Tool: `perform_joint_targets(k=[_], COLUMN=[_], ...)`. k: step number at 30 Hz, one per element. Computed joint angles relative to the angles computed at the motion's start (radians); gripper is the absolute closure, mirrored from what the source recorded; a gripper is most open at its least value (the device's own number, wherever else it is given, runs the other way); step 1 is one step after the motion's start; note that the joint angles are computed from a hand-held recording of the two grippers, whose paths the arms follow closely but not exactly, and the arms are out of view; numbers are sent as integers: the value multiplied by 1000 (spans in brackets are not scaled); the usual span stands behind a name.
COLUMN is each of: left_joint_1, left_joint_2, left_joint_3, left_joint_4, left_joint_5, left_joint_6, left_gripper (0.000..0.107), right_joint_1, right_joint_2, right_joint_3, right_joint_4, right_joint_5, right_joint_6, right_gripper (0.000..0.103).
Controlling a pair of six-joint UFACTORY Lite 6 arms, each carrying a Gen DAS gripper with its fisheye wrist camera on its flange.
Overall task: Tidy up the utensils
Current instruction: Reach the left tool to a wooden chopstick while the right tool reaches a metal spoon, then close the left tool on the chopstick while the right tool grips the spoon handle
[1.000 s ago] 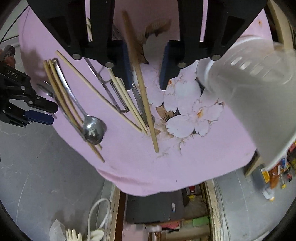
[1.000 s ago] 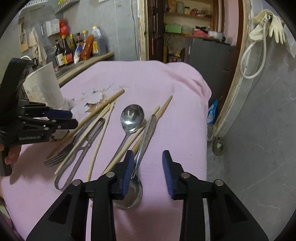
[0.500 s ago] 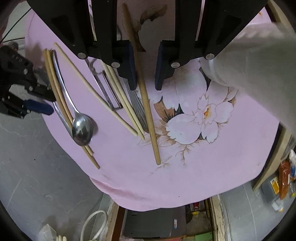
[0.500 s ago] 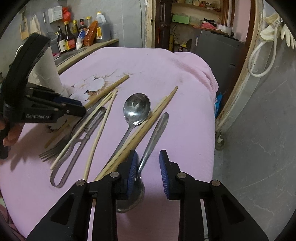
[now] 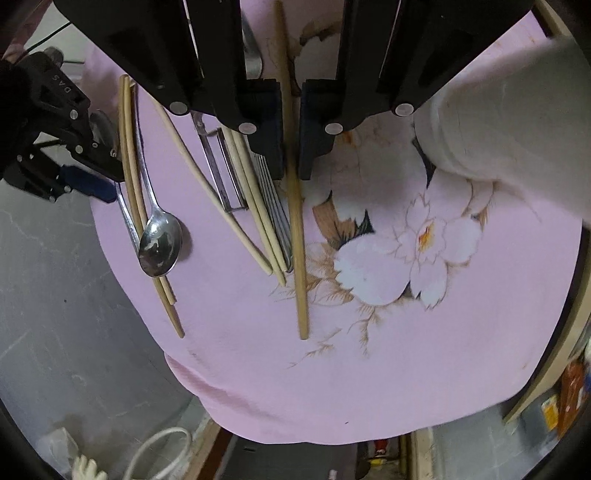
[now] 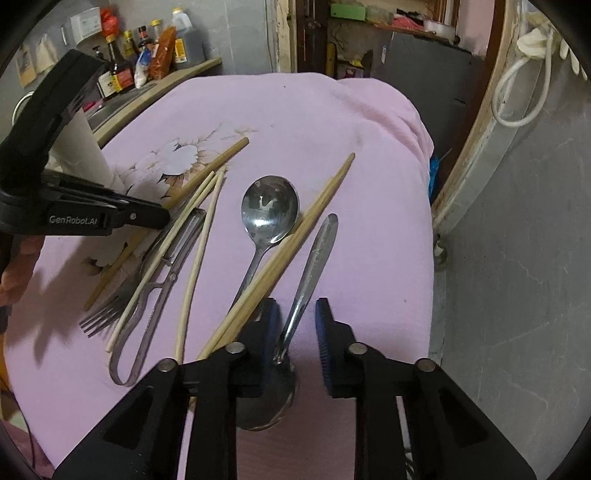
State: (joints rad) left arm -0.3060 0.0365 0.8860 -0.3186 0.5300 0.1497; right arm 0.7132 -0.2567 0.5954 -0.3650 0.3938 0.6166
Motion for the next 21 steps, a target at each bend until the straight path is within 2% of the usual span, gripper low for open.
perform_joint_targets(k=[7,13,18,20,21], left_joint_1=[-36,-57,-64,-53,-85], left_joint_2=[-183,-400,-601,-697,-736], left_joint_3=[-156,-324,-469,-530,-557], left_joint_4=[26,11,-32,-75,-53], left_joint_5=[7,16,-28,-34,-51], left_joint_6=[-93,-123,-98,-68,-114], left_gripper=[103,103,103,103,103], right_joint_1=[33,99,218,284,321], right_joint_2=[-15,-183,-374,-451,-478], right_joint_3=[-2,-131,-278,-333,-352], right_joint_4=[-14,-96,-338,-455,-504], right_joint_5=[50,42,30,52,75], right_joint_6=[44,175,514,684,755], right_gripper=[97,99,100,100,100])
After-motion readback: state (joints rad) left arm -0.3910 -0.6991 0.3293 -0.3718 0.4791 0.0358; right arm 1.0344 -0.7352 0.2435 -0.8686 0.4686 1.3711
